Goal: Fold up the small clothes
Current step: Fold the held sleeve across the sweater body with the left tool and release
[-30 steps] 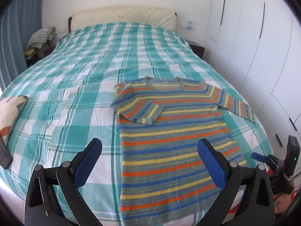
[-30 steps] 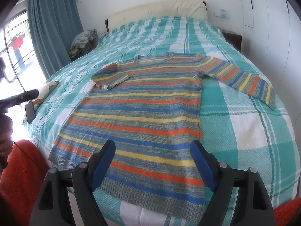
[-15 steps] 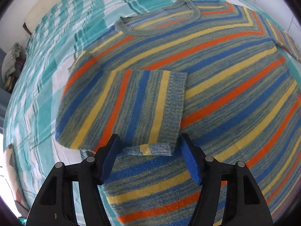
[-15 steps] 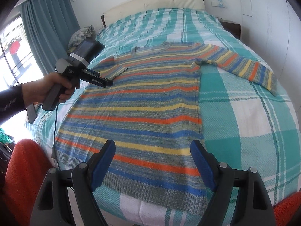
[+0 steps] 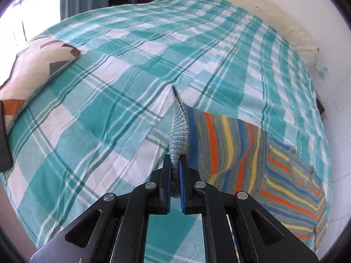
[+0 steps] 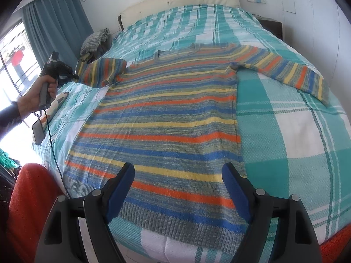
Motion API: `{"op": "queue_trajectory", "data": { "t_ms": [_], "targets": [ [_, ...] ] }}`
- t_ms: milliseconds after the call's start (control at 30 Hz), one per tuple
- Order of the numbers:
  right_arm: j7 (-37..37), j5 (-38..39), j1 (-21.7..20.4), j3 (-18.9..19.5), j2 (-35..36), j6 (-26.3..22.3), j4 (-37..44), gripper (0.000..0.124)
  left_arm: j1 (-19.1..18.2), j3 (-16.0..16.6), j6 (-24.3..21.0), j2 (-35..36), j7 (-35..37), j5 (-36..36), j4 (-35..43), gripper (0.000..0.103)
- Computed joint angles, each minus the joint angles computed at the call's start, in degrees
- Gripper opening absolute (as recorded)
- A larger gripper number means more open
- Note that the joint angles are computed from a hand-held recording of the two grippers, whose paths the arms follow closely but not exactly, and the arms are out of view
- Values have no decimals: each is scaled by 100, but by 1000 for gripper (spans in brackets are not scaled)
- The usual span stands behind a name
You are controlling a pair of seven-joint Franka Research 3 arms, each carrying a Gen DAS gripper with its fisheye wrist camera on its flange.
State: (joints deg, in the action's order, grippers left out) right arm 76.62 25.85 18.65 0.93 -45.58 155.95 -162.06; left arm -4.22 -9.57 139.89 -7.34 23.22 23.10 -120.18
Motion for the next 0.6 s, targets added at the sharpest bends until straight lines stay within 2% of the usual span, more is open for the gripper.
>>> {"op": "queue_trajectory", "data": {
  "t_ms": [133,300,400,533,600],
  "targets": [
    [-27,-48,37,53,20,-40,-4,81,17,39,104,-67,-79,-168,-465,4],
    [9,-135,6,103,46,-33,-13,81,59,20,223,-244,-563,-220,-962,2],
    [32,-163,-7,102,82,-40,-3,81,62,66,456,-330,-648,-426,-1270,2],
    [16,-163,10,69,105,-64,1,81,86,-7,438,-325,-733,-247,-1307,1],
    [37,-198,-26,108,98,-77,-5,81,92,25,569,-358,-778,-300,-1395,1]
  ]
}}
